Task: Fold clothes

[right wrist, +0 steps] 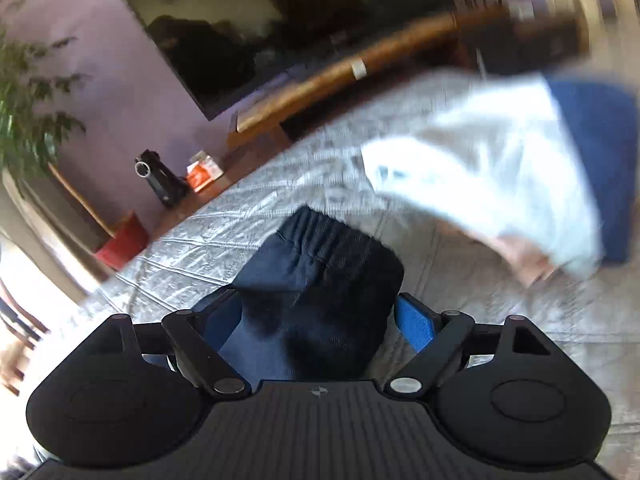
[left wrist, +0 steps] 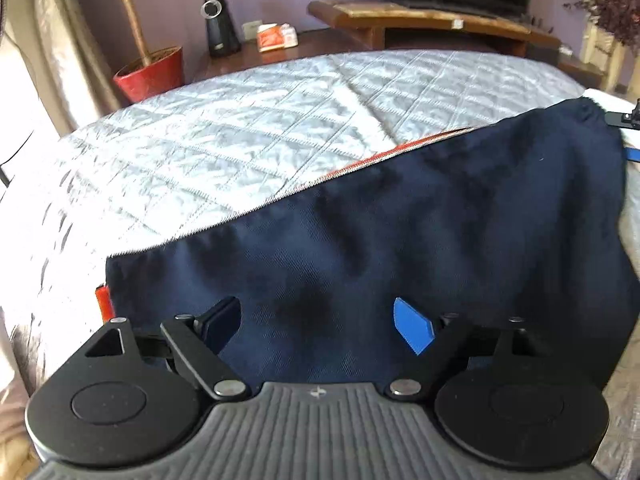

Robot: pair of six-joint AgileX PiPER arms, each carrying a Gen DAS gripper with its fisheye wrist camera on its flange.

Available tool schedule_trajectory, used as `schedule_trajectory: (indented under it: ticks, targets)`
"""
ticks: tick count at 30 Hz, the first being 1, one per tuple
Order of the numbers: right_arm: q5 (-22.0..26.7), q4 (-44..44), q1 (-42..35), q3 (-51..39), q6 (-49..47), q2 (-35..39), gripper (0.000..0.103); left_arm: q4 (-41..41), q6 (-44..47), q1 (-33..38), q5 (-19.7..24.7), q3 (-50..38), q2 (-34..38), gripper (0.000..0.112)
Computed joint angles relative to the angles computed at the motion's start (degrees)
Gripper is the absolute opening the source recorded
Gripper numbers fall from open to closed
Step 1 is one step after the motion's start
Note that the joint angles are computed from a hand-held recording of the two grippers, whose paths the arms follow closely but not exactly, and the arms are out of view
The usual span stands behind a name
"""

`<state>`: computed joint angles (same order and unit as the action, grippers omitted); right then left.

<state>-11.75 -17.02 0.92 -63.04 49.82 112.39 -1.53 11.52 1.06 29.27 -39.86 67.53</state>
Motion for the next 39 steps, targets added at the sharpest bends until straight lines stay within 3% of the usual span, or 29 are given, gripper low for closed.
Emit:
schedule_trajectory:
  ticks: [3, 5, 8, 10, 13, 15, 17, 20, 23, 26, 33, 35, 39]
  targets:
    - [-7.28, 17.14, 5.00, 6.68, -7.79, -5.00, 0.088, 2.52, 5.44, -0.21, -2.12, 1.17, -2.04, 0.086]
    - [-11.91, 22.30, 9.54, 9.54, -7.41, -7.32, 0.090, -4.56, 14.98, 4.60, -2.10, 1.04, -2.81, 0.087]
    - [-11.84, 17.05, 14.70, 7.54, -3.10, -5.58, 0.092, -21.75, 27.87, 17.40, 0.69, -2.08, -1.38, 0.092]
    - [-11.12, 11.09, 17.10, 5.33, 2.07, -3.47, 0.092, -33.21, 35.19, 26.93, 6.19, -5.64, 2.05, 0.096]
    - [-7.97, -4.55, 17.99, 1.41, 16.10, 0.01, 0.092, -48.58, 44.99, 38.73, 13.05, -9.55, 8.98, 0.095]
    - [-1.95, -7.67, 19.32, -1.33, 15.31, -0.06, 0.091, -54.58, 48.94, 43.10, 17.68, -11.75, 12.93, 0.094]
    - [-2.91, -3.76, 19.94, -1.85, 11.33, 0.71, 0.092, -57.64, 52.53, 45.07, 21.62, -13.71, 15.66, 0.092]
    - [-4.18, -5.29, 20.18, -2.59, 13.49, 1.86, 0.092, -59.68, 58.87, 45.49, 25.95, -15.79, 18.71, 0.090]
    - [-1.65, -9.82, 20.96, -4.97, 18.05, 2.55, 0.092, -55.61, 60.03, 42.05, 22.50, -15.39, 19.08, 0.089]
    - [-2.24, -9.48, 21.15, -4.99, 16.72, 2.49, 0.092, -51.02, 59.60, 41.38, 22.40, -15.78, 20.43, 0.090]
    - [-1.79, -11.17, 20.86, -6.89, 19.37, 4.19, 0.092, -49.68, 58.34, 38.99, 21.62, -17.32, 22.61, 0.090]
    - [-1.87, -11.21, 20.78, -6.90, 19.17, 4.23, 0.092, -48.50, 57.25, 38.47, 20.47, -17.37, 22.91, 0.084]
    - [-1.01, -12.30, 20.81, -7.45, 19.79, 4.38, 0.092, -46.39, 56.37, 37.82, 17.79, -16.76, 22.12, 0.058]
